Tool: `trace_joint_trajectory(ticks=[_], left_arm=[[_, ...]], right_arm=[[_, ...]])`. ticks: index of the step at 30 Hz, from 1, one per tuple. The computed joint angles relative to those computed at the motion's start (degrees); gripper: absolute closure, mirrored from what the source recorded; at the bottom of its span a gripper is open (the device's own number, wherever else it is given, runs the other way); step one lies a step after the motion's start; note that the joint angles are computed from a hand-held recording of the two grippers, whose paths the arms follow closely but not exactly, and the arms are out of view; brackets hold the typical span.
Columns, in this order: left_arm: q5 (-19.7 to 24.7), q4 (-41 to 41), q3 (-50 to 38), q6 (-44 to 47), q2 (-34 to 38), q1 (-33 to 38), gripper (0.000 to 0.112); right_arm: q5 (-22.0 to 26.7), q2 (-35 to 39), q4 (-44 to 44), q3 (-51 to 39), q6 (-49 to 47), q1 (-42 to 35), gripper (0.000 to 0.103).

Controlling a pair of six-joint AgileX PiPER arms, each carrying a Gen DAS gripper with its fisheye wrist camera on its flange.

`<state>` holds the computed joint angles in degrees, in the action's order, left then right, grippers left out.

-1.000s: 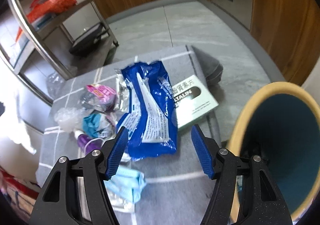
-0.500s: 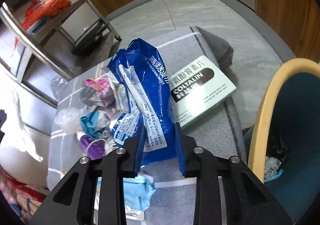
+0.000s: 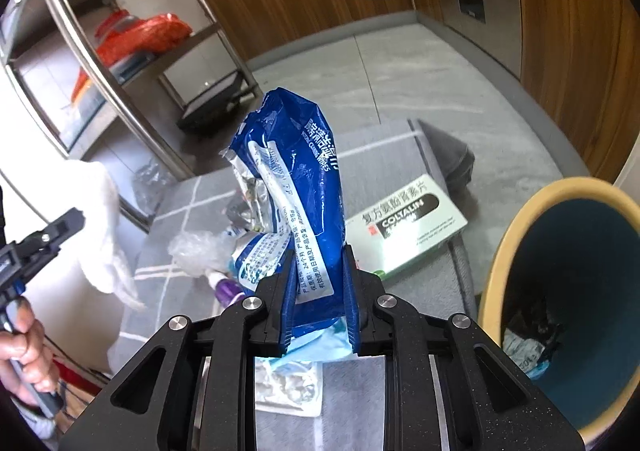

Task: Collect trash
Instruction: 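Carry the white bag and blue wipe pack with both tools to the bin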

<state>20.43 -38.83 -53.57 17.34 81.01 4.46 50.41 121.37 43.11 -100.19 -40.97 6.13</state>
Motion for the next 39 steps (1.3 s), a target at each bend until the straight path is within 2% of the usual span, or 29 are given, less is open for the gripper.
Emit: trace_joint_trajectory(ticks=[9,17,28,32,37,39], left_arm=[[-2.0,7.9,0.0,-7.7,-1.1,-3.6,0.103],[-3.4,18.3,-1.9,-18.4,-1.4,-8.7,0.103],[-2.9,33.6,-9.8,-34.3,3.7,-19.3,0.103],[-3.4,29.6,-13.6,-31.2,8.3,-22.7,0.103],[-3.0,19.2,-21.4,-23.3,17.2,-26.3,0.103],[-2.5,20.1,-24.9,-24.4,20.7,-27.9,0.103]], right_arm=[[0.0,-7.0,5.5,7.5,-5.9,-4.9,0.081],[1.9,-12.0,10.9,14.0,-11.7,-11.3,0.082],[4.4,-15.0,17.0,18.6,-16.2,-20.8,0.082],[3.7,-15.1,16.8,19.9,-16.4,-23.7,0.082],[0.8,-14.2,14.8,21.6,-14.4,-26.8,0.082],[-0.6,-14.0,13.9,22.2,-13.6,-27.8,0.082]])
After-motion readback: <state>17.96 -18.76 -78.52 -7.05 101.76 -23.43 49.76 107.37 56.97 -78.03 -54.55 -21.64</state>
